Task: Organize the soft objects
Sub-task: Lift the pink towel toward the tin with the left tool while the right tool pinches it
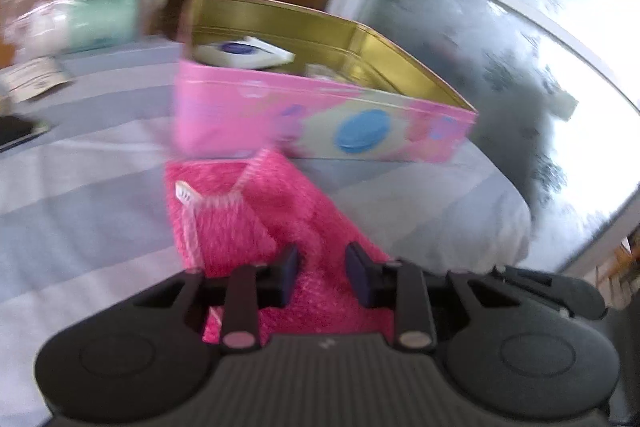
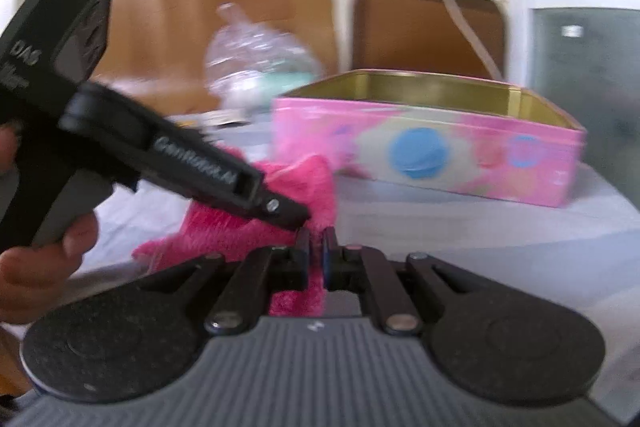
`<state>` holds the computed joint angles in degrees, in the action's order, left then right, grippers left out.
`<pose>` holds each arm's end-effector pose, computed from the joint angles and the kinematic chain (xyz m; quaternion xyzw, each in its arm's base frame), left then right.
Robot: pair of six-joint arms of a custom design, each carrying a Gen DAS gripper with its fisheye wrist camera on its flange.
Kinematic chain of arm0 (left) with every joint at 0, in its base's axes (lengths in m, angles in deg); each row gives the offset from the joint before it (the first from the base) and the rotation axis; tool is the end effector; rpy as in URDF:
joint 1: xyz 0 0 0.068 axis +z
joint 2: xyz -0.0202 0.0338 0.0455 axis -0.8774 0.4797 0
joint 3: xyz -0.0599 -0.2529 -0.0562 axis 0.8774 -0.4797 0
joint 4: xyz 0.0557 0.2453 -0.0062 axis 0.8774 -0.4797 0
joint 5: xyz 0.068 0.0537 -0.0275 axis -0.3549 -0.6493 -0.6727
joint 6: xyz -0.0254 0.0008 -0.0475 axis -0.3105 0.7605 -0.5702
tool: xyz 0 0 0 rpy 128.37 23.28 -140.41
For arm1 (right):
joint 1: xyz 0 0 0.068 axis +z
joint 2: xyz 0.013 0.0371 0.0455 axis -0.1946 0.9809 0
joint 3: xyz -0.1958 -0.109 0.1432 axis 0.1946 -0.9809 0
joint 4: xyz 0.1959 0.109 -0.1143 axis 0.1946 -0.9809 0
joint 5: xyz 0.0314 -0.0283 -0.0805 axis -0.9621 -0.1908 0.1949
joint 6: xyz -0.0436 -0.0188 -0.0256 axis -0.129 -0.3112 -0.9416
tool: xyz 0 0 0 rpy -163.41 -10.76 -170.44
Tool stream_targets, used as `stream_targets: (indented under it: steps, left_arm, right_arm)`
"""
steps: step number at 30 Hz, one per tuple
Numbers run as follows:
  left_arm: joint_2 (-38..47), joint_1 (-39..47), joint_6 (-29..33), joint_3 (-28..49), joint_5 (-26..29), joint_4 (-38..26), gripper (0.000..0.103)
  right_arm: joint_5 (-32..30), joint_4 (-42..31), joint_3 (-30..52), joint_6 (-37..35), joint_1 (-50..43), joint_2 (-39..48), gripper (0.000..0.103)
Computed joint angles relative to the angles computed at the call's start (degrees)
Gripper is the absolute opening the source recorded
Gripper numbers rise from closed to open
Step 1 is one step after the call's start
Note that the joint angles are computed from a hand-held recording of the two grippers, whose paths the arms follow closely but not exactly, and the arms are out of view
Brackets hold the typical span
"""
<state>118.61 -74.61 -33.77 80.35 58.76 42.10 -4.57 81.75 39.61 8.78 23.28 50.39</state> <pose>0.3422 -0.0927 0.1312 0.1103 0.9029 -0.2205 0.3521 0.2320 0.1507 0.1620 -0.1299 0.8544 0.1078 0.4915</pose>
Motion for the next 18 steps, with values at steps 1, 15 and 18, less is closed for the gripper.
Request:
stream_targets:
  steps: [1, 15, 18]
  left_arm:
    - [0.47, -1.51, -0.33, 0.58, -0.54, -0.07, 0.027]
    - [-3.93, -6.5, 2.44, 0.54, -12.2, 1.22, 0.071]
    - [-3.1, -5.52, 2.78, 1.08, -13.42, -0.09, 0.082]
  right_arm:
    - [0.85, 0.53, -0.68, -0.03, -1.0, -0.38, 0.009]
    - [-11.83, 5.85, -9.92, -0.35, -13.25, -7.45, 0.083]
    - [-11.71, 5.9, -10.43, -2.47, -10.73, -6.39, 0.084]
